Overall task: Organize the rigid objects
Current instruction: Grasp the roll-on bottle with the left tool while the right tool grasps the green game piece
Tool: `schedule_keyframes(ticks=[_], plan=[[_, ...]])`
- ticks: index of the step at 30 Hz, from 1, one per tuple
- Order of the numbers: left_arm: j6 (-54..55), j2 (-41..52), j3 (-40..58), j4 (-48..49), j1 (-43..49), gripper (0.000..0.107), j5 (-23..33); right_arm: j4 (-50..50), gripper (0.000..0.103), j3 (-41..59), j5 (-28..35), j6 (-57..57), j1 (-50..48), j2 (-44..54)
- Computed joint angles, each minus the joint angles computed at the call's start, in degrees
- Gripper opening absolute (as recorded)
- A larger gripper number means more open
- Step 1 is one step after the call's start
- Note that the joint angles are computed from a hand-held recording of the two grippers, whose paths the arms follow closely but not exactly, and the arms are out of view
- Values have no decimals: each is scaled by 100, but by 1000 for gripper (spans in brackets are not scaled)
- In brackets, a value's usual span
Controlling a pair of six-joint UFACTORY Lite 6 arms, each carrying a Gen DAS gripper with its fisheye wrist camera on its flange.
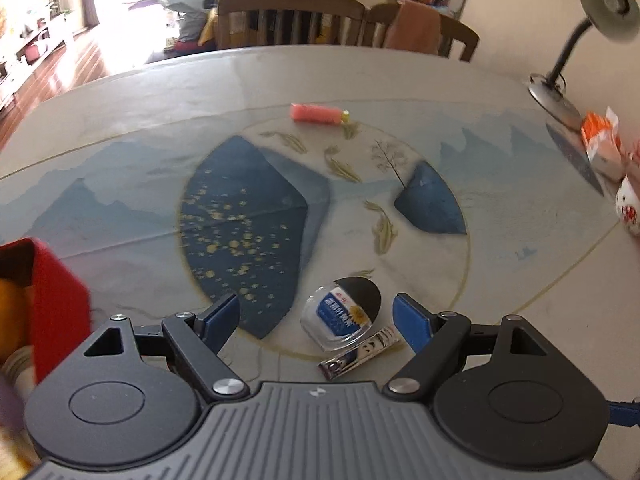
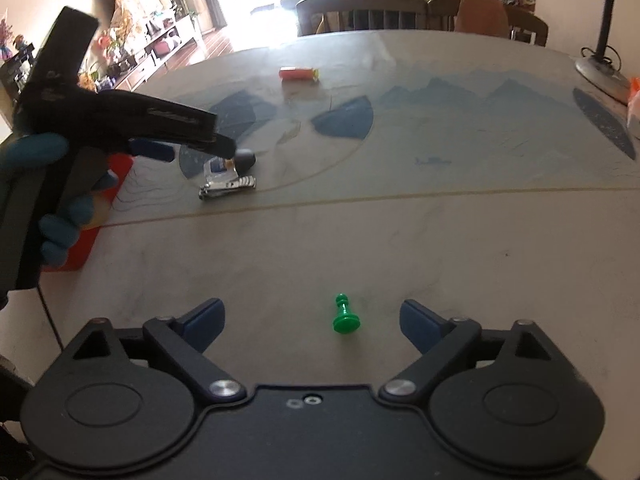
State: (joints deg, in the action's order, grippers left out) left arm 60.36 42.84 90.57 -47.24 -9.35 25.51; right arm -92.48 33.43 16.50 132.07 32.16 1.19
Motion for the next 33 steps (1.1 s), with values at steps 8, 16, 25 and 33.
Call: schedule_keyframes(ticks=[8,16,25,33], plan=[[-123,370,169,134,-301,84,-456,-742,71,22,-319,416,-238,163],[554,244,-195,-474,-456,81,-967,-882,56,125,-258,421,-322,362],[2611,-167,-871,-2230,-453,41,-1214,165,34,363,153,-740,-29,578],[1776,-178,-794,-1483,-396,41,-1083,177,14,274,211,-573,-38,491]])
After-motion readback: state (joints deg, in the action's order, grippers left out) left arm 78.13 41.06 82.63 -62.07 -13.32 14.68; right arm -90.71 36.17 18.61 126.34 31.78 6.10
